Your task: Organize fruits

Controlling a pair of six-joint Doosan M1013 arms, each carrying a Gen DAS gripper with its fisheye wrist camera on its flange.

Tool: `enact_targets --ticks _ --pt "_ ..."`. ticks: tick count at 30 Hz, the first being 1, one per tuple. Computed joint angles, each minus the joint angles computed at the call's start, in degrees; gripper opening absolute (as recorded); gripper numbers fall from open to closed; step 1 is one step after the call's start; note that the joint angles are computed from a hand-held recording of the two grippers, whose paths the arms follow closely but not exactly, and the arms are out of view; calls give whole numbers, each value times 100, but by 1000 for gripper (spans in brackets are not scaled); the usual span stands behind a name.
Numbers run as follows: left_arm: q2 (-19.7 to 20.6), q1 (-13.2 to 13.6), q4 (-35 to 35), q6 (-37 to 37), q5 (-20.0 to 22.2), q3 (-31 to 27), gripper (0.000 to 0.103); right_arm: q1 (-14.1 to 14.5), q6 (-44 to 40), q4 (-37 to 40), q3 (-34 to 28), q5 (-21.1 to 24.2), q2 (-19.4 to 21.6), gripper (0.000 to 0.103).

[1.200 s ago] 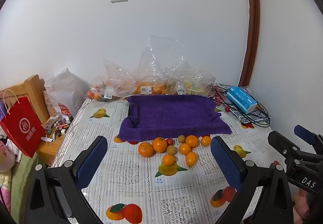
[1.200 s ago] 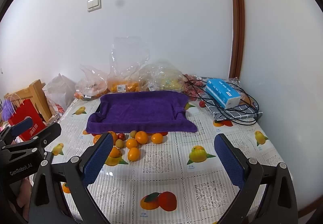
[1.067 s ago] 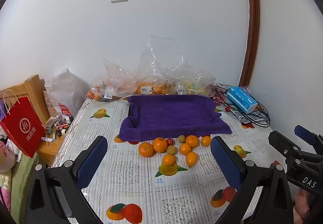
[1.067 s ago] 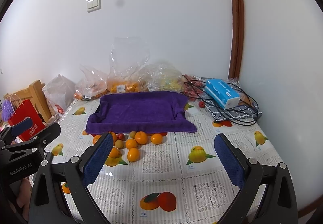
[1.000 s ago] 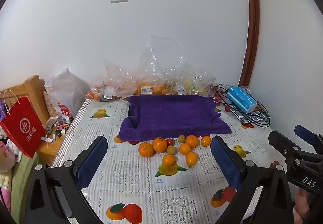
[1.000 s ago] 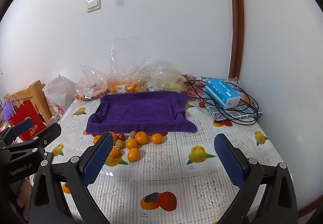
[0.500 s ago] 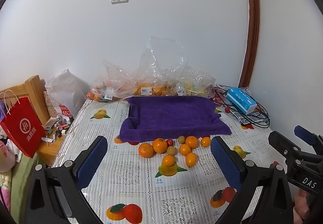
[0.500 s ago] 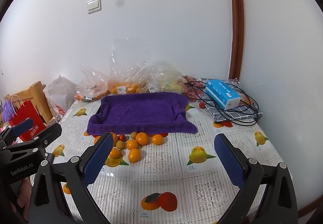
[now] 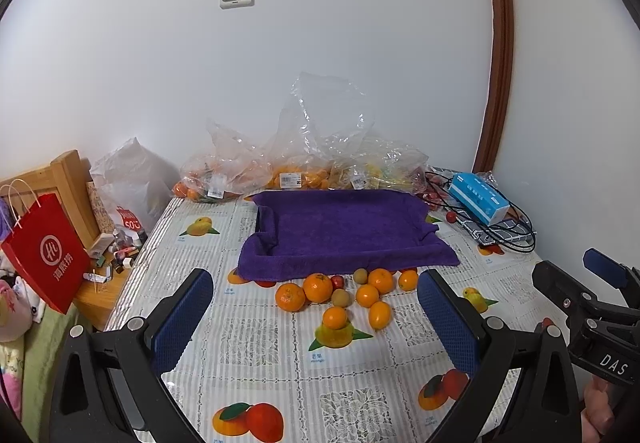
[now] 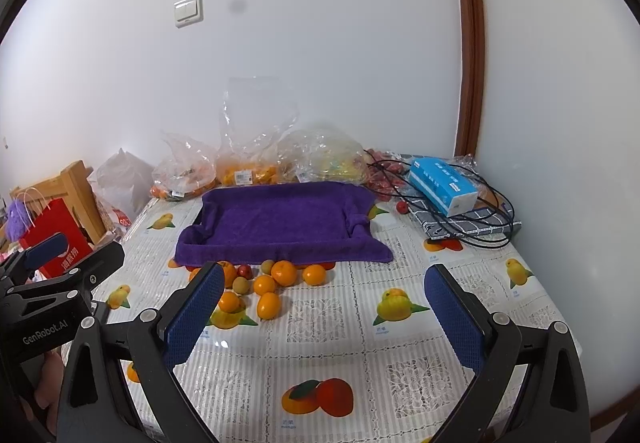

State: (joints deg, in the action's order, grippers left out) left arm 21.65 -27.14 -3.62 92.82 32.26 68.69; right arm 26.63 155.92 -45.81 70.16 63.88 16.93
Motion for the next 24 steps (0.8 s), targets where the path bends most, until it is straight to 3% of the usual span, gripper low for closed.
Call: enact_targets --ticks 24 --pt "37 4 140 -108 -68 -46 102 2 -149 12 -13 -6 4 99"
